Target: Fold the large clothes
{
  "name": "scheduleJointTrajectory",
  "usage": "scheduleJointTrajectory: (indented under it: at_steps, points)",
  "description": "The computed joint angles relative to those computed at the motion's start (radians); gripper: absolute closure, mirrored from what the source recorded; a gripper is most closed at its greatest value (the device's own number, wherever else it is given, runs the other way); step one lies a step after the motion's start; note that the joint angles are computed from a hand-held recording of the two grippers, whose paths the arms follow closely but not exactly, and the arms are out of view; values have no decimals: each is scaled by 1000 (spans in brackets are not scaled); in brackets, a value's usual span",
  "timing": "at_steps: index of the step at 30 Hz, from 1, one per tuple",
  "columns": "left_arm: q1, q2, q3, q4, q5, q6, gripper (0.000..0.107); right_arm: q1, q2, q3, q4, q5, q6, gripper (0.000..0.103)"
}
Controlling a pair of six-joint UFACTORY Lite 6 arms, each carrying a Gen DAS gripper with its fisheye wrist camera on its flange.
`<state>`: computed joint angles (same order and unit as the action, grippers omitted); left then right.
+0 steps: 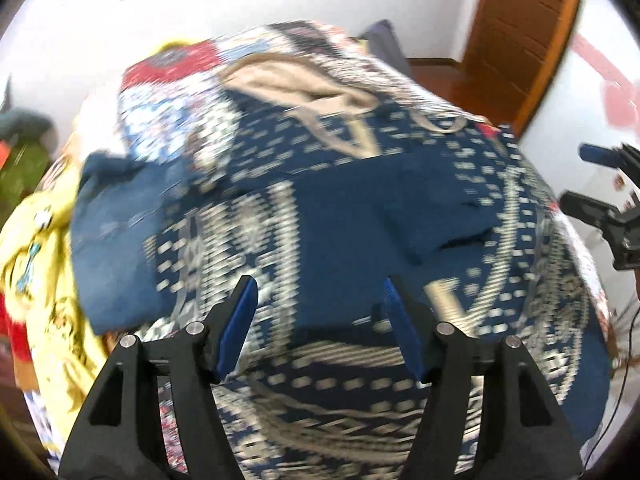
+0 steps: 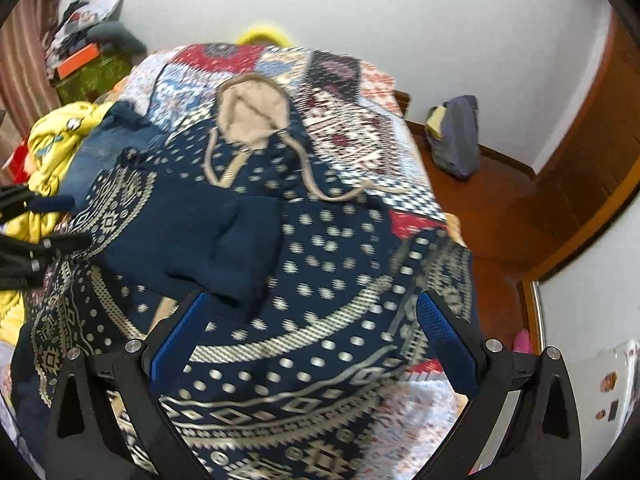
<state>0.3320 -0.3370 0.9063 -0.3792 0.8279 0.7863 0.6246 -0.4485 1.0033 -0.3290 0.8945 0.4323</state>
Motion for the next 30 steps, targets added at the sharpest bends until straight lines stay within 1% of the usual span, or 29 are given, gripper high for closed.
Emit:
scheduleJointTrajectory:
  at_steps: [4,8,10,11,13,15,17,20,21,22,26,28,30]
  points:
    - [140,74,-21,-53,-37,115,43,105,123,32,-47,-28,86,2]
    - [214,129,-51,-79,-87,199,43,159,243,65,-54,-70,103,4]
    - [238,148,-58,-101,-90,238,43,166,298,85,-56,-82,104,12]
    - [246,161,-60,-113,-95,255,43,162,329,98,-46,-86,96,15]
    - [250,180,-69,-127,-114,273,43,142,392,121,0,-99,58,25]
    - [248,200,-75,-133,-131,275,43,133,435,133,36,-108,24,32]
    - [241,222,-77,-137,-142,274,43,138,461,131,49,-113,-1,33]
    - [217,252,-89,-125,-183,258,43,164,466,113,-17,-136,35,35]
    - [214,254,-94,-127,-192,262,43,165,468,114,-21,-138,39,39]
    - [211,249,-105,-135,-205,270,43,160,472,116,-10,-145,32,47]
    - [201,241,-119,-140,-235,271,43,151,492,127,-9,-168,38,64]
    - [199,237,-128,-146,-250,278,42,158,503,138,-42,-167,85,80]
    - [195,231,-140,-151,-266,285,42,158,503,144,-65,-158,125,87]
